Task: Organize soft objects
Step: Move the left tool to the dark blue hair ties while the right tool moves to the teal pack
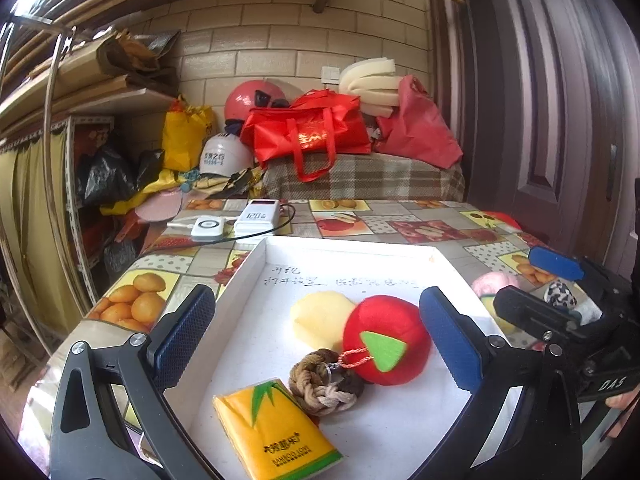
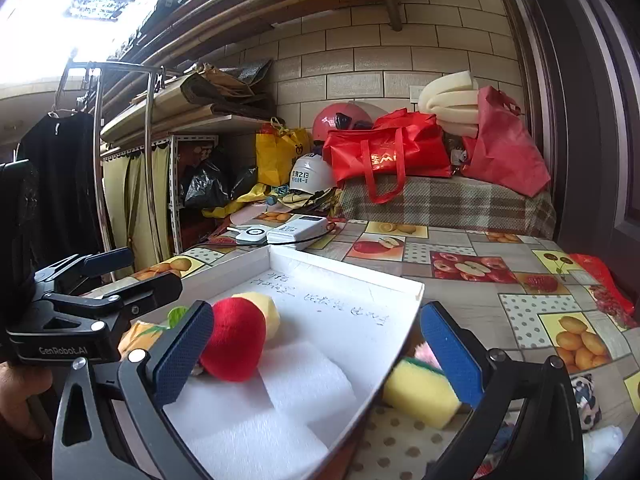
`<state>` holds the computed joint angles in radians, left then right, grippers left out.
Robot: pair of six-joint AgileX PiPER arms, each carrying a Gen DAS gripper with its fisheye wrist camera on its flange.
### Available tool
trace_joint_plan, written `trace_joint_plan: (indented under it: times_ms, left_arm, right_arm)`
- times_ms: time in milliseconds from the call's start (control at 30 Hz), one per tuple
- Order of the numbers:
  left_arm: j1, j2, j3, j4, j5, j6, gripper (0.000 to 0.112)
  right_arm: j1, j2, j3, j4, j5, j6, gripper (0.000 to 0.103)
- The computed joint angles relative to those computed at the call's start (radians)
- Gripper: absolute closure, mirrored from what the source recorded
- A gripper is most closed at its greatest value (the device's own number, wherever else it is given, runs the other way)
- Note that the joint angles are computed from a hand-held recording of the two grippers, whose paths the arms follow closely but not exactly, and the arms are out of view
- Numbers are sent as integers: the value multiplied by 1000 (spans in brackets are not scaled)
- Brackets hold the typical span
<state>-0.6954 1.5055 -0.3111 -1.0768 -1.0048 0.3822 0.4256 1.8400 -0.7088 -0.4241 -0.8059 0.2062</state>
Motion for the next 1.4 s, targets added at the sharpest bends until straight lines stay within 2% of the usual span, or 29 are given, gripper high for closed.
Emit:
trace_joint_plan:
  times_ms: [133,200,233,267,333,367,400,467,567,600,633,667,767,867,967,1067,1267,1400]
  left_arm:
    - [-167,8,19,-78,-142,-5,9]
    - [-236,6,49,-56,-205,-90,9]
    - [-251,4,48,-55,-208,-110,9]
    - [-255,2,39,-50,-186,-124,9]
    - [-229,-9,10,-17,-96,-125,10]
    - [-217,-9,-1,6,-64,-131,10]
    - [-211,-9,-6,35,-45,-145,10]
    - [-230,-10,-11,60,-51,-166,10]
    - [-246,-17,-8,127,-49,-218,10]
    - [-240,-18,-14,159,-31,-235,10]
    - [-235,-17,-23,177,-15,-243,10]
    - [-230,-10,-35,198,-1,-250,10]
    - [-240,24,-112,160,79,-155,10]
    - [-251,78,-214,60,180,3,10]
    - [-231,105,-259,74,261,38,10]
    - [-217,119,-269,64,281,40,10]
    - [-183,116,-260,105,311,-16,10]
    - [-158,116,-266,108,339,-25,10]
  right_arm:
    - [-116,-64,153,-44,-230,22,0]
    - [-173,-89,188,-92,-252,43,0]
    - [-188,-109,196,-84,-217,40,0]
    - [-203,-134,195,-68,-141,41,0]
    - [-257,-157,172,-110,-31,111,0]
    - [-306,-159,163,-159,-12,176,0]
    - [-347,-157,165,-184,-24,215,0]
    - [-454,-163,195,-191,-105,242,0]
    - [-597,-163,271,-160,-314,162,0]
    - [-635,-164,284,-158,-356,133,0]
    - [-663,-172,288,-164,-359,114,0]
    - [-680,-190,281,-175,-323,110,0]
    - [-686,-208,209,-222,-112,139,0]
    - [-700,-180,148,-309,1,251,0]
    - [-713,-172,148,-305,-4,280,0]
    - [-733,-166,158,-319,-21,275,0]
    - [-708,-167,118,-343,90,297,0]
    - [-722,-151,75,-485,111,406,0]
